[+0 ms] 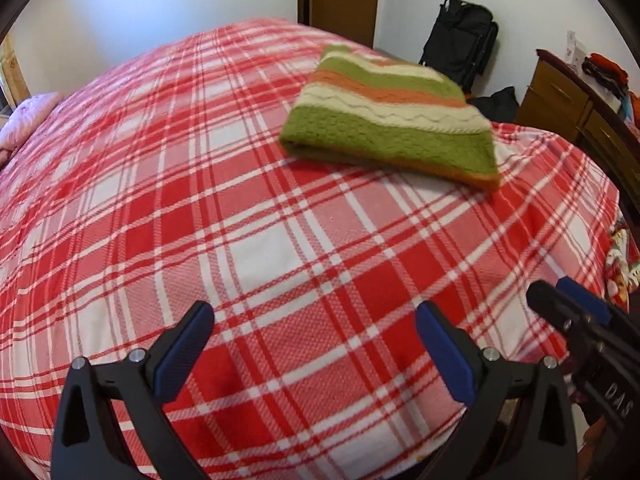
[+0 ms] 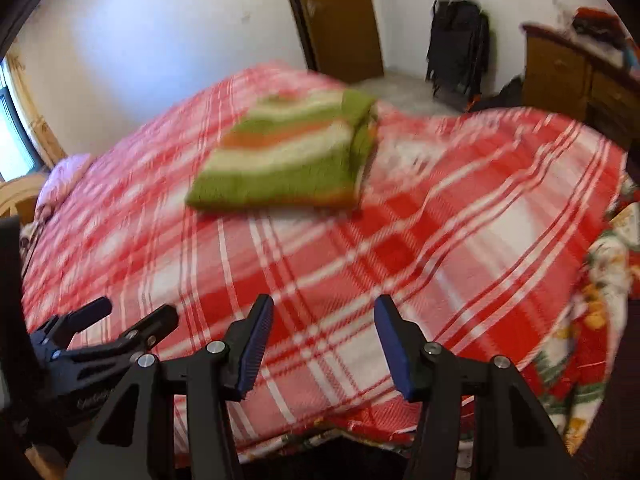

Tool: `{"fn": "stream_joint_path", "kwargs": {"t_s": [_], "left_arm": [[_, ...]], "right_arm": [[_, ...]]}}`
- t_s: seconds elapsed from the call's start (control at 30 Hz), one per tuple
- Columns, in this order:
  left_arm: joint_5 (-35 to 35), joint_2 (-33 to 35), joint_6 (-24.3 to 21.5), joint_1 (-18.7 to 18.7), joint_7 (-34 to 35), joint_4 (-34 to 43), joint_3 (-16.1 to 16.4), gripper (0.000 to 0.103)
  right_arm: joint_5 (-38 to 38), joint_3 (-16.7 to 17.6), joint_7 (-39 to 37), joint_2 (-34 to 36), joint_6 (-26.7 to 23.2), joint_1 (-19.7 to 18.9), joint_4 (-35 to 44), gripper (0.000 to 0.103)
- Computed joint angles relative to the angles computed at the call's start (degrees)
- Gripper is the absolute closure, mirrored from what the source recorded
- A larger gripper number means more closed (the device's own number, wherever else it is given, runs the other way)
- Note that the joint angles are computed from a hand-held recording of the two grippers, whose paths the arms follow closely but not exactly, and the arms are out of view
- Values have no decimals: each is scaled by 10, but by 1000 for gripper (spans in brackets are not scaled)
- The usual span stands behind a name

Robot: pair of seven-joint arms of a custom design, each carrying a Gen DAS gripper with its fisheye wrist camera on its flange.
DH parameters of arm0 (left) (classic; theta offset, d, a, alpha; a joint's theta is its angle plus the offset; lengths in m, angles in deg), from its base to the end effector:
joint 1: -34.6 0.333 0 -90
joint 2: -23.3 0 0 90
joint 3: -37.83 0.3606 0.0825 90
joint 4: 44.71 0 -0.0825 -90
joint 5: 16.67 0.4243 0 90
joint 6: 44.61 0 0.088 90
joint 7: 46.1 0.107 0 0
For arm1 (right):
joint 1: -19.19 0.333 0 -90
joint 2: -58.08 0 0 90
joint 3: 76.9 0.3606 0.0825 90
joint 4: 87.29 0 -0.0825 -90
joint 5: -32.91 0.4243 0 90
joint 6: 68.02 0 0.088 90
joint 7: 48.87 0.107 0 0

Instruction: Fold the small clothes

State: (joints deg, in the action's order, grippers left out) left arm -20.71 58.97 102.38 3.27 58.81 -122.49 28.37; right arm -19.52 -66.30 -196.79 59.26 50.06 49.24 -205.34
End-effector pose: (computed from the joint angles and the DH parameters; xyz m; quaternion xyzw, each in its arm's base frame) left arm 0.6532 -0.5140 0.4488 -0.3299 0.8954 -0.2830 0.0966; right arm 0.4802 0.3562 0.4660 -0.2783 0.8795 -0.3158 0.2220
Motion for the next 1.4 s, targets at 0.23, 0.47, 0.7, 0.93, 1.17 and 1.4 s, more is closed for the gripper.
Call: {"fn": "stream_joint_path", "kwargs": {"t_s": [0.23,0.47,0.7,0.93,1.17,1.4], "left_arm": [[-141,-78,256,100,151,-128,-121,0],[-222,-101,291,129,235,-117,-160,0],[-284,-118,289,132,303,-111,-177,0],[-355,-132,241,129,329,-99,-176,0],[-381,-144,292,101,342,-132,-153,0],[-335,-149,323,75,306,-151,-124,0]], "right_arm": [[-142,29,-34,25,-232,59,83,49],[-198,30,-62,25,-296,90,119,40],[-225,34,-52,16,-314,102,121,31],[-248,41,-50,15,-361,105,129,31],[-251,40,-27,21,-350,112,125,31],[-239,36,-15,16,-332,109,116,30]]}}
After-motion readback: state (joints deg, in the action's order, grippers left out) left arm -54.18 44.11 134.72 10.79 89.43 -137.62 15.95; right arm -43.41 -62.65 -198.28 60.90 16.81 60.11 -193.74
